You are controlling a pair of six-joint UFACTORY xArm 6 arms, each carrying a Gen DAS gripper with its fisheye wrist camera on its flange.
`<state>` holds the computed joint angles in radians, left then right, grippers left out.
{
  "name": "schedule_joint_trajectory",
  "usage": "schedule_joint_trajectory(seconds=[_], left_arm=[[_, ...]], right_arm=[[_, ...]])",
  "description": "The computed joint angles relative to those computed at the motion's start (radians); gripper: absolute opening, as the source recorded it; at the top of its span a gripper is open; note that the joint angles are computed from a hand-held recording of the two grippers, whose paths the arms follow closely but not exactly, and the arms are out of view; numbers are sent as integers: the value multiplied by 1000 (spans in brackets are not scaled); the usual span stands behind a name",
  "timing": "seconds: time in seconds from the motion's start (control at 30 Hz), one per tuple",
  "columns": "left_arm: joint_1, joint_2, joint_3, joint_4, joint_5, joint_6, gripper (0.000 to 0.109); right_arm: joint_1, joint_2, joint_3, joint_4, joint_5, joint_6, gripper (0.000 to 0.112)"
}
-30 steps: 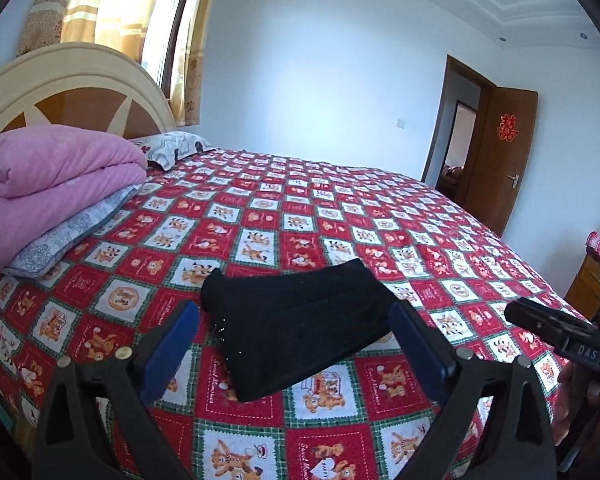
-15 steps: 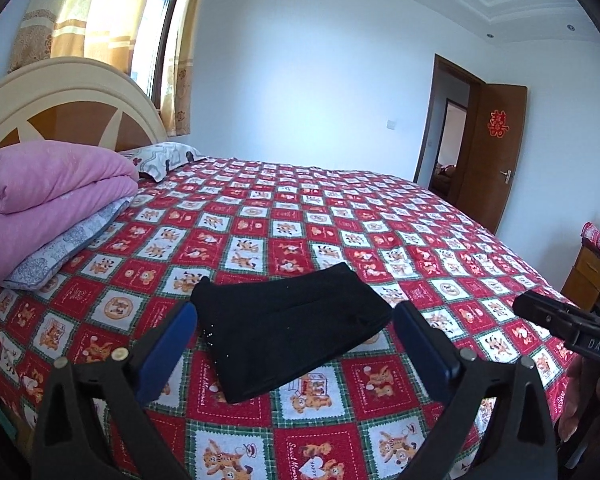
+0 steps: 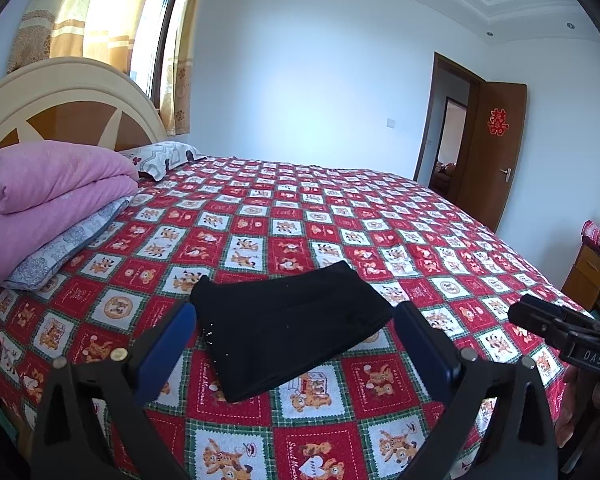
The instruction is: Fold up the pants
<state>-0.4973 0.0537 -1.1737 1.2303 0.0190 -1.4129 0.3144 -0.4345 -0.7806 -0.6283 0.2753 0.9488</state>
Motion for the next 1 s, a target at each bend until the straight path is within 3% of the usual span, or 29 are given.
schedule_joint_trajectory(seconds=[0.3, 0.5, 0.77, 1.0], left_arm=[[-6, 4, 2, -65, 27, 56, 103], [-15, -13, -10, 52, 88, -65, 103], [-28, -19, -13, 34, 135, -31, 103], [-14, -10, -5, -5, 116, -25, 103]], right_arm=[[5, -3, 11, -11, 4, 21, 69], [4, -2, 13, -12, 2, 22, 69], [4, -3, 14, -24, -2, 35, 69], [8, 0, 15, -13, 0, 28, 69]])
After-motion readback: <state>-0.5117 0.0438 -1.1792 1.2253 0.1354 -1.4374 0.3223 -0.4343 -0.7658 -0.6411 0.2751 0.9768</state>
